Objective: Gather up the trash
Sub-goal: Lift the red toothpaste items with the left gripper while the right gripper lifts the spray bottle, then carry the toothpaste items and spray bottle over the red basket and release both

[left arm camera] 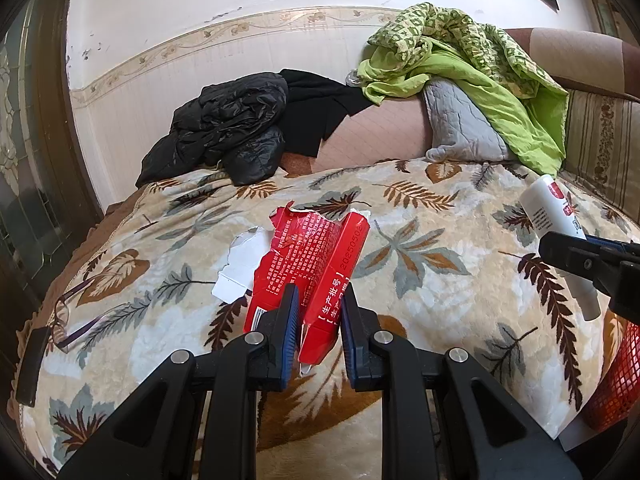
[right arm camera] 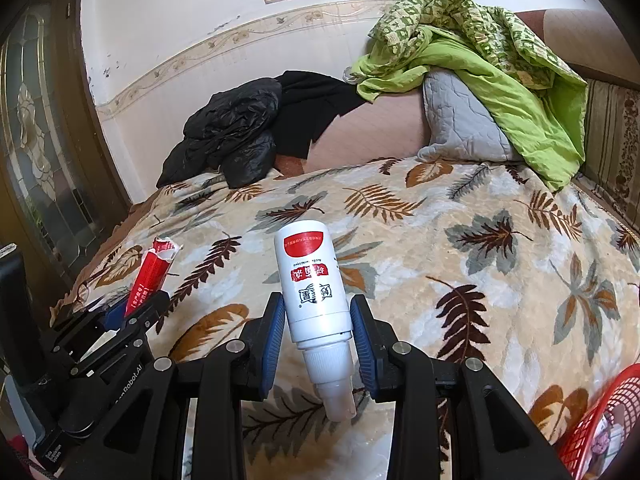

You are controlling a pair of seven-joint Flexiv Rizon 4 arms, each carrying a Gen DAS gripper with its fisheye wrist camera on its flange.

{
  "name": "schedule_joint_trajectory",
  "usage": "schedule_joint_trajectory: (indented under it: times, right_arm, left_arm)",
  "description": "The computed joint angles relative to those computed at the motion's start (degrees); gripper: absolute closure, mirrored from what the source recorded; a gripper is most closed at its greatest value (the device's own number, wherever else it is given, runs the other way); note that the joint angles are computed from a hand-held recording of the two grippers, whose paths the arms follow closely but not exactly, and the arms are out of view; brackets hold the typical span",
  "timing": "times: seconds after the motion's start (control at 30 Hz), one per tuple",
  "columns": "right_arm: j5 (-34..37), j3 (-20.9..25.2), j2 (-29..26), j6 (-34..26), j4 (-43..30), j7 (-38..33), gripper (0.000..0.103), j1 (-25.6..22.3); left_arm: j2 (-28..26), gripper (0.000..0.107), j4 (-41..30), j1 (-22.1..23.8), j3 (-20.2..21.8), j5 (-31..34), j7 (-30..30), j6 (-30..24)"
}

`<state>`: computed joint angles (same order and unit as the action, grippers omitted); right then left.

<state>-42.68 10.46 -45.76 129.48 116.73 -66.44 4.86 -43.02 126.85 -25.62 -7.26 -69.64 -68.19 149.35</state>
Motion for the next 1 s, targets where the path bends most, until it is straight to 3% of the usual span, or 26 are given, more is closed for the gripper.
schedule_joint_trajectory:
  times: [0.3,0.43,0.57,0.83,1.0]
  right_arm:
    - [-3.26,1.16,0.00,0.40,0.18,3.60,0.067,-3.13]
    - [-11.86,1.67,-0.11,2.25,-0.17,11.72,0.067,-10.11]
    - [-16.98,-1.93,1.38,5.59,0.79,17.61,0.067,-15.64]
    - [-19.30,-10.03,3.30,10.33,2.47,25.37,0.067,-23.24]
    - [-21.57,-13.16,2.23,11.46,0.88,30.78,0.067,-26.98]
  left_arm:
    - [0.24,0.088,0.03,0.71,0.08,3.83,-1.23,-2.31]
    - [1.21,0.088,-0.29,0.23,0.68,9.57,-2.86,-4.21]
    - [1.33,0.088,-2.94,-1.84,0.43,14.43,-1.89,-5.90]
    - [2.71,0.087,-10.86,-4.17,-0.87,28.19,-1.08,-17.61]
    - [1.96,0.087,-17.37,1.74,-7.52,42.29,-5.73,-30.28]
